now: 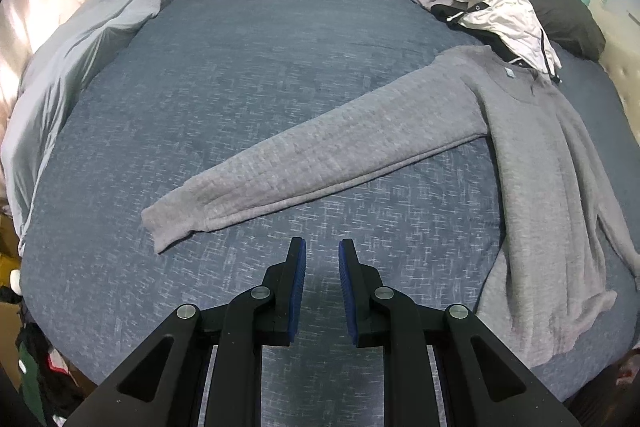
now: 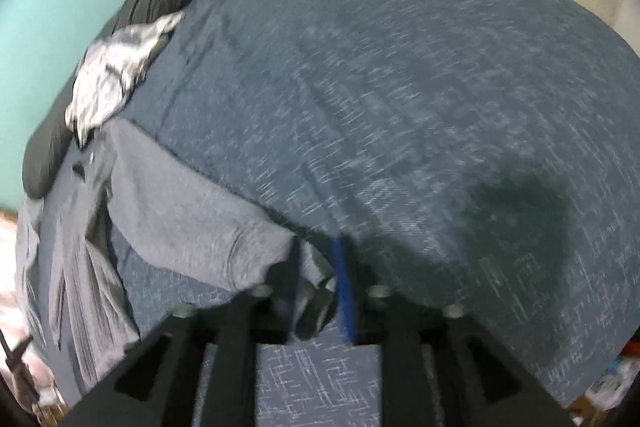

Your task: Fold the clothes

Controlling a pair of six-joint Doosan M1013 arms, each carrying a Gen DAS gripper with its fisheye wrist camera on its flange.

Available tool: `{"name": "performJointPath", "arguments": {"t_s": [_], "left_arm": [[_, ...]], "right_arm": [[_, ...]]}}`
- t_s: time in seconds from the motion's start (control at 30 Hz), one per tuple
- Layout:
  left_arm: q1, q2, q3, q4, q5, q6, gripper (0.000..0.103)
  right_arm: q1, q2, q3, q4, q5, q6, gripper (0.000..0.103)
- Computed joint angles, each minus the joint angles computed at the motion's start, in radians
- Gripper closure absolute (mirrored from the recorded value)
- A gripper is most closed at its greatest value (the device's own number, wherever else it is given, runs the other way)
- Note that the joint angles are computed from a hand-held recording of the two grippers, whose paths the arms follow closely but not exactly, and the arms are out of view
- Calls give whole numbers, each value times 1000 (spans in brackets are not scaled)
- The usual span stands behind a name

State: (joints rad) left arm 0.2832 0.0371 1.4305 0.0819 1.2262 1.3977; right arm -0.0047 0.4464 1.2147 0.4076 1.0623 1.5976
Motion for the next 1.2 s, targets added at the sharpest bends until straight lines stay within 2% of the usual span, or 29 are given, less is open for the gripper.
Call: {"name": "performJointPath", "arguments": {"t_s": [0.03,0.07,0.1,0.2,0.37,0.47,0.5,0.53,0.57,0.63,0.77,0.97,1.1,1.2], "left_arm": [[-3,-2,2,-2,-2,0,84],[-3,-2,2,-4,-3,1,84],[-3,-3,2,-7,-4,3,84],[-4,-4,1,-12,-5,6,84],[-5,-11,-1,-17,-6,13,84],[-6,-14,-3,-17,-6,13,84],[-6,-14,-3,-17,-6,13,84],[-6,-15,-4,-16,-6,12,84],[-6,-15,-4,-17,-6,13,84],[-7,-15,-4,-18,-6,17,84],[-7,-13,-7,-25,-5,21,84],[-14,-8,-11,-39,-9,30,84],[-21,-8,-13,-49,-12,38,84],[-26,-8,-12,-54,-8,50,84]], "right_arm": [[-8,-10,19,29,-23,-5,65],[-13,-18,36,60,-40,-18,65],[-15,-23,47,82,-45,-39,64],[-8,-28,64,79,-29,-68,51],[2,-21,76,61,-2,-70,51],[17,-23,91,30,-15,-98,51],[18,-26,98,23,-23,-101,58],[17,-29,105,27,-30,-101,69],[12,-31,111,46,-40,-93,75],[5,-35,119,74,-61,-74,96],[4,-38,101,74,-50,-98,100],[-18,-40,57,133,20,-101,100],[-17,-26,24,45,89,-42,101],[-21,-26,49,25,94,-12,101]]}}
